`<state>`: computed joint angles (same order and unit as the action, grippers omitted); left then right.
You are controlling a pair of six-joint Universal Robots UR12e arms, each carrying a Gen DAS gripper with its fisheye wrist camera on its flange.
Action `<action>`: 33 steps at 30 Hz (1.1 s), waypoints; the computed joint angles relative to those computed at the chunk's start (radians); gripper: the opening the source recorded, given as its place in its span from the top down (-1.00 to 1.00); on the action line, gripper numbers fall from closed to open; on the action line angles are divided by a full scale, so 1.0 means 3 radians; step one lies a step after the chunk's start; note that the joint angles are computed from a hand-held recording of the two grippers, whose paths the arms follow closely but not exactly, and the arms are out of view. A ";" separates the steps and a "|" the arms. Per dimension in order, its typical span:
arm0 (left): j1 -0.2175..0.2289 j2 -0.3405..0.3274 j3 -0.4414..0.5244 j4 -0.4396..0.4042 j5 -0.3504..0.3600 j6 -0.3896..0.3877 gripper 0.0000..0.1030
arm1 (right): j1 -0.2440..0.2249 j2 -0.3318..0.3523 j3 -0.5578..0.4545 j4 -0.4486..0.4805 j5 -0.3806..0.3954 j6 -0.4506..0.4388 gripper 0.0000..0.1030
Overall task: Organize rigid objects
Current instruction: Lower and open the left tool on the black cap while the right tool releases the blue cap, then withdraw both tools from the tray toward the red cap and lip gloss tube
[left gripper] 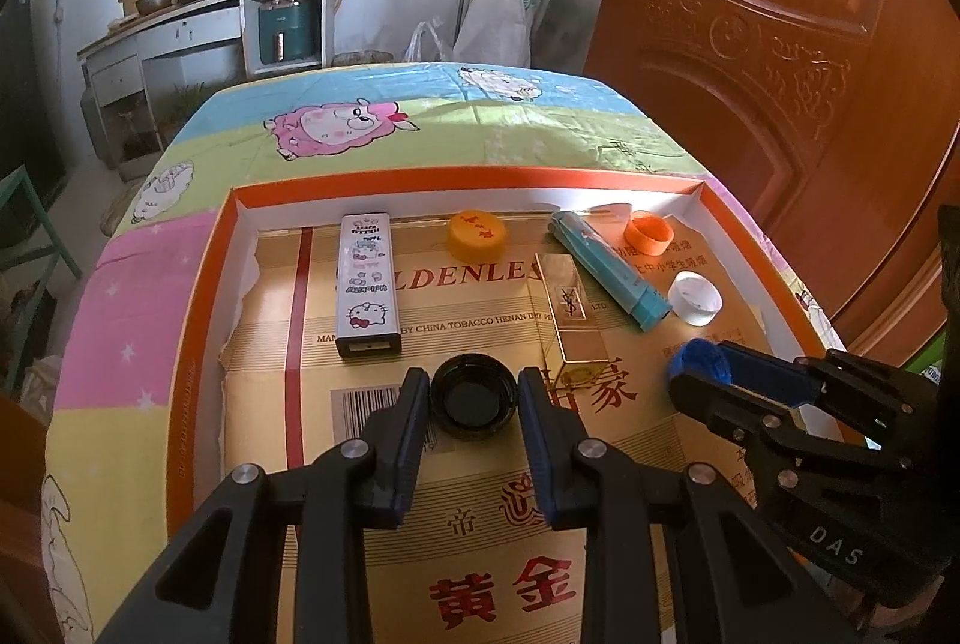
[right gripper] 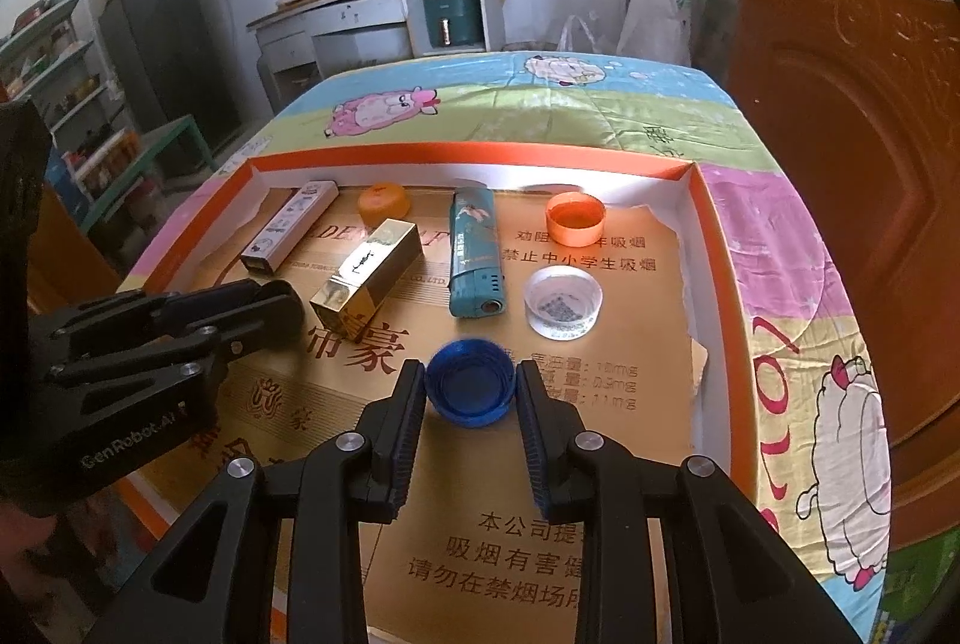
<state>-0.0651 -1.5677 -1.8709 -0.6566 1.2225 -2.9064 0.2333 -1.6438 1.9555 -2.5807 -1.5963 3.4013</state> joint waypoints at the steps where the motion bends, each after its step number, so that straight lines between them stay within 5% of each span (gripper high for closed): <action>1: -0.0001 0.0002 -0.0001 0.0001 0.0004 0.0003 0.41 | 0.0000 0.0000 0.0000 -0.0002 0.0009 -0.0007 0.31; 33: 0.0025 0.0206 -0.0078 0.0127 0.0093 -0.0029 0.41 | 0.0065 -0.0192 0.0023 -0.0019 -0.0125 0.0064 0.23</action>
